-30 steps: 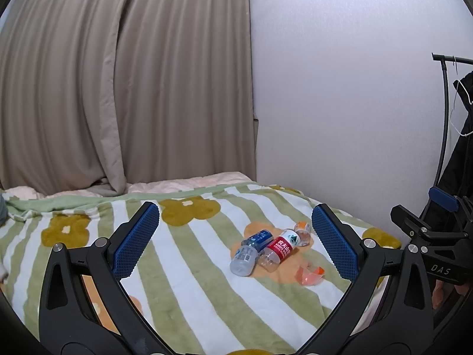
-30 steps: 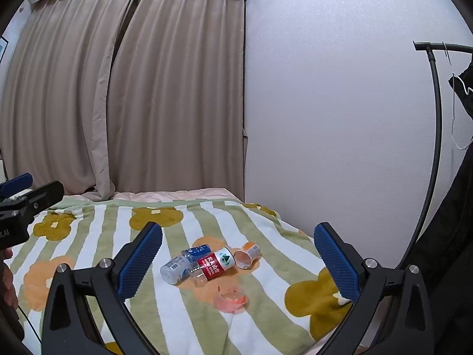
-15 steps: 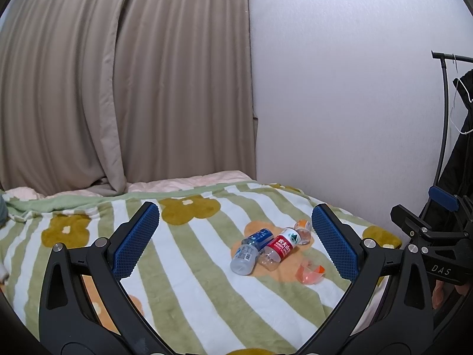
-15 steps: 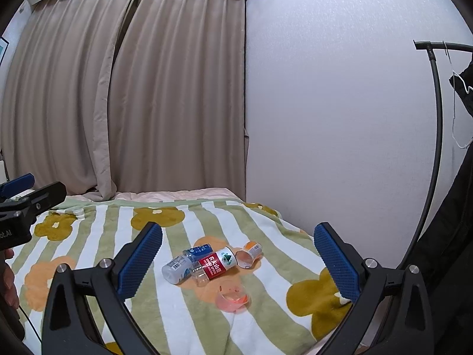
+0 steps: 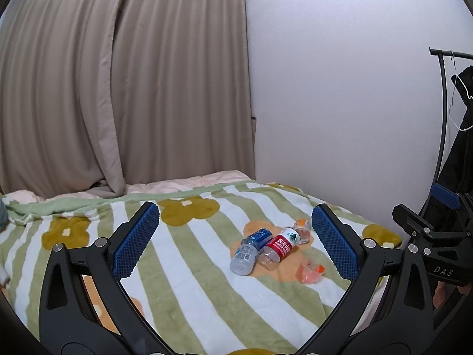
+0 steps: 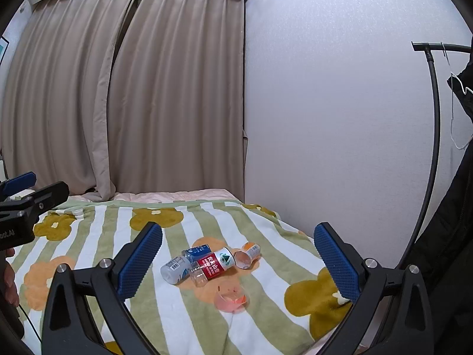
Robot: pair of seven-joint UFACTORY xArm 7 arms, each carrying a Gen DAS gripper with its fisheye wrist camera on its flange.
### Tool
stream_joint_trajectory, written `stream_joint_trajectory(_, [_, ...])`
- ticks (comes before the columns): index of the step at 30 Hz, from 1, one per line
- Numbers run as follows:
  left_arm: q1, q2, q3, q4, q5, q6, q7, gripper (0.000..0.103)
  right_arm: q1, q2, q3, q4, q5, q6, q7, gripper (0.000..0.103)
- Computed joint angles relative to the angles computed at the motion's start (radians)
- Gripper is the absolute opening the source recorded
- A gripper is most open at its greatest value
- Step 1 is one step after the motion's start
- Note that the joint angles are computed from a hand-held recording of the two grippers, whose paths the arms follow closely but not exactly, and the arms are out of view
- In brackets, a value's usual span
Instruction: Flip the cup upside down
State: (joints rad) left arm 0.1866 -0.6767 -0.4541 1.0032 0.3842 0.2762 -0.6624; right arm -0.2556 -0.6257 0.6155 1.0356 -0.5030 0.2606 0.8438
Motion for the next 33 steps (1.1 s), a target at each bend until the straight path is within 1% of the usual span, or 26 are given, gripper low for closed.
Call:
stream_joint_trajectory(11, [-0.016,0.005,0.017,0.0,-0.002,-0.004,0.018,0.103,-0.018,-0.01,0.013,0.004,-0.006,-0.001,0.015,0.102])
stream_joint_trajectory(25, [-0.014,0.014,0.007,0.013,0.0,0.004,0.019,0.103,-0.018,-0.008,0.007,0.0,0.004,-0.016,0.01,0.102])
stream_joint_trajectory(33, [-0.019,0.033,0.004,0.035,0.008,0.018,0.022,0.103,-0.039,-0.006,0.024,0.011,0.003,-0.02,0.023,0.102])
